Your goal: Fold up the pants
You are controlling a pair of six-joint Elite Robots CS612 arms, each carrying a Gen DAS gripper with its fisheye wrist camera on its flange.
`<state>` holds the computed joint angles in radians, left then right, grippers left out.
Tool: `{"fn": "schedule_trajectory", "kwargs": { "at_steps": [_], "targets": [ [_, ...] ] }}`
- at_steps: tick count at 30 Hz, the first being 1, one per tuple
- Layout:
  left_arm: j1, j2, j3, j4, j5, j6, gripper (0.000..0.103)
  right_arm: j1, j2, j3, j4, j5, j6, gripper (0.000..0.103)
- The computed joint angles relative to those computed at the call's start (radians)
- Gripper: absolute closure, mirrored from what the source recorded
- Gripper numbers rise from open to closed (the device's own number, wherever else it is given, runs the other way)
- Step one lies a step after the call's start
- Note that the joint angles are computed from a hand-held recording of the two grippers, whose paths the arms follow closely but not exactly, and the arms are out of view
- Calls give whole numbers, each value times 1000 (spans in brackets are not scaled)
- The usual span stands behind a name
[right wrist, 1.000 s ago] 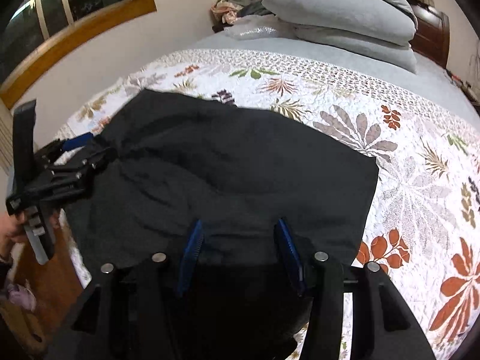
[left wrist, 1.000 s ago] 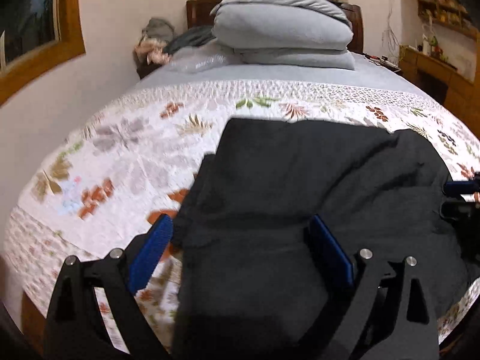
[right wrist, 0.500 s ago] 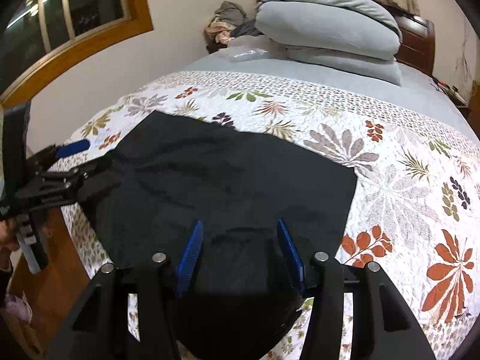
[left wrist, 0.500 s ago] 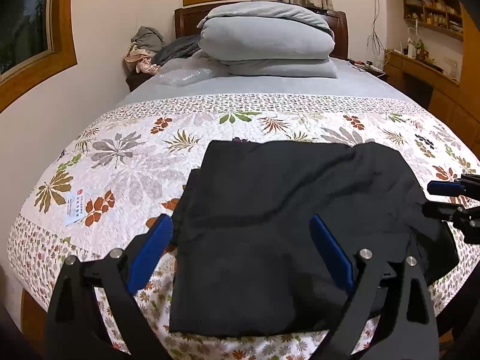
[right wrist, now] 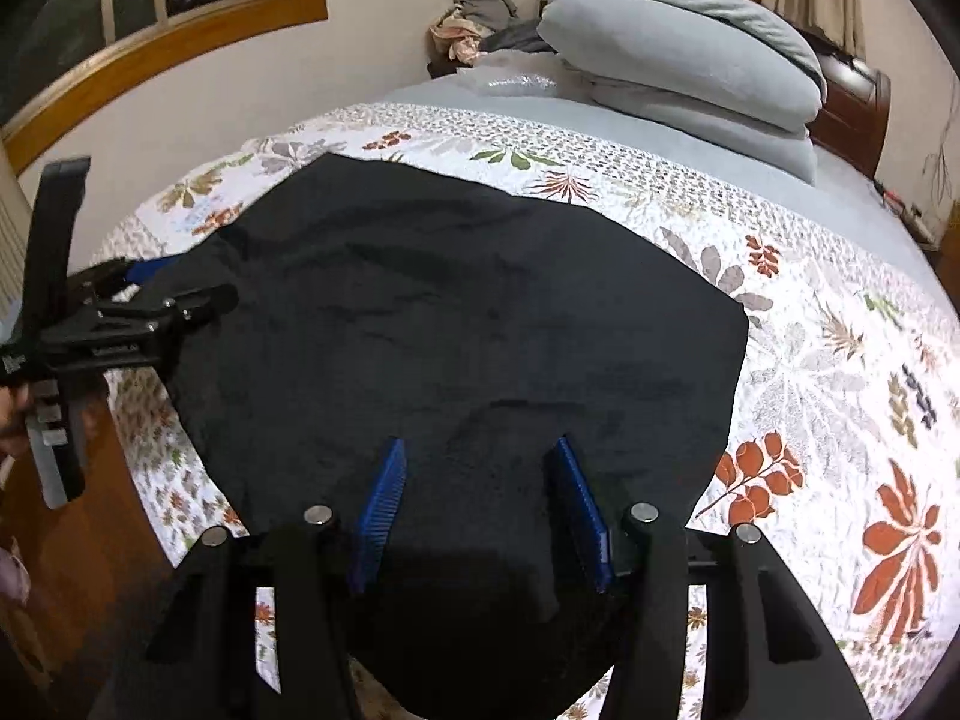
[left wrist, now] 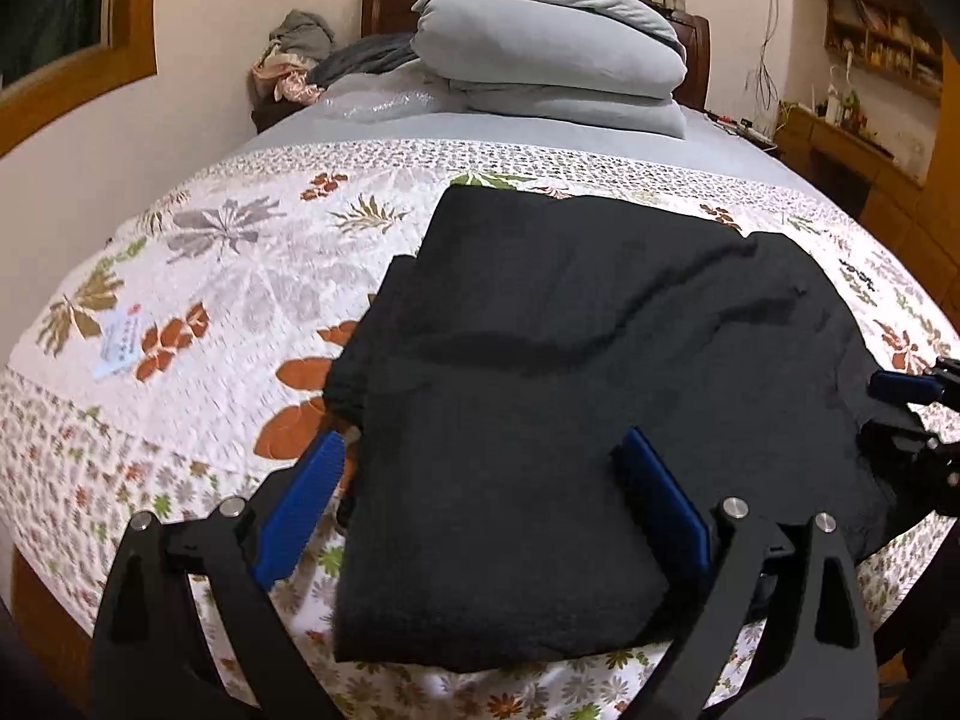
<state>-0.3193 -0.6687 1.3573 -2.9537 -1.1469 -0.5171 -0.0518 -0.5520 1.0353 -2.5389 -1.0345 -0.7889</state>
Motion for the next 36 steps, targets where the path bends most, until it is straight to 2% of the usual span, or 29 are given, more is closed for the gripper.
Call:
{"fn": "schedule_trajectory", "kwargs": {
  "at_steps": [2, 7, 15, 18, 20, 21, 22, 26, 30, 36],
  "targets": [
    [6, -8, 10, -13, -23, -21, 9, -3, -5, 3, 3, 12, 4, 50],
    [2, -37, 61, -56, 9, -12, 10, -29, -18, 0, 81, 104, 52, 50],
    [3, -18, 45, -15, 15, 12, 9, -21, -18, 33, 37, 38, -1, 50],
    [5, -18, 41, -7, 13, 22, 9, -31, -17, 7, 104, 80, -6, 50],
    [8, -20, 39, -5, 6, 40, 9, -52, -2, -52, 224, 151, 58, 48],
    [8, -21, 37, -3, 9, 50, 9, -57, 6, -79, 263, 159, 84, 44],
    [8, -21, 34, 1, 14, 54, 9, -66, 20, -113, 294, 162, 133, 44],
    [11, -23, 22, 7, 22, 68, 10, -82, 64, -204, 343, 143, 225, 43],
    [32, -24, -2, 40, -33, 13, 10, -94, 131, -331, 487, 172, 316, 41],
    [66, -17, -53, 125, -122, 13, 10, -97, 191, -420, 583, 218, 391, 39]
  ]
}}
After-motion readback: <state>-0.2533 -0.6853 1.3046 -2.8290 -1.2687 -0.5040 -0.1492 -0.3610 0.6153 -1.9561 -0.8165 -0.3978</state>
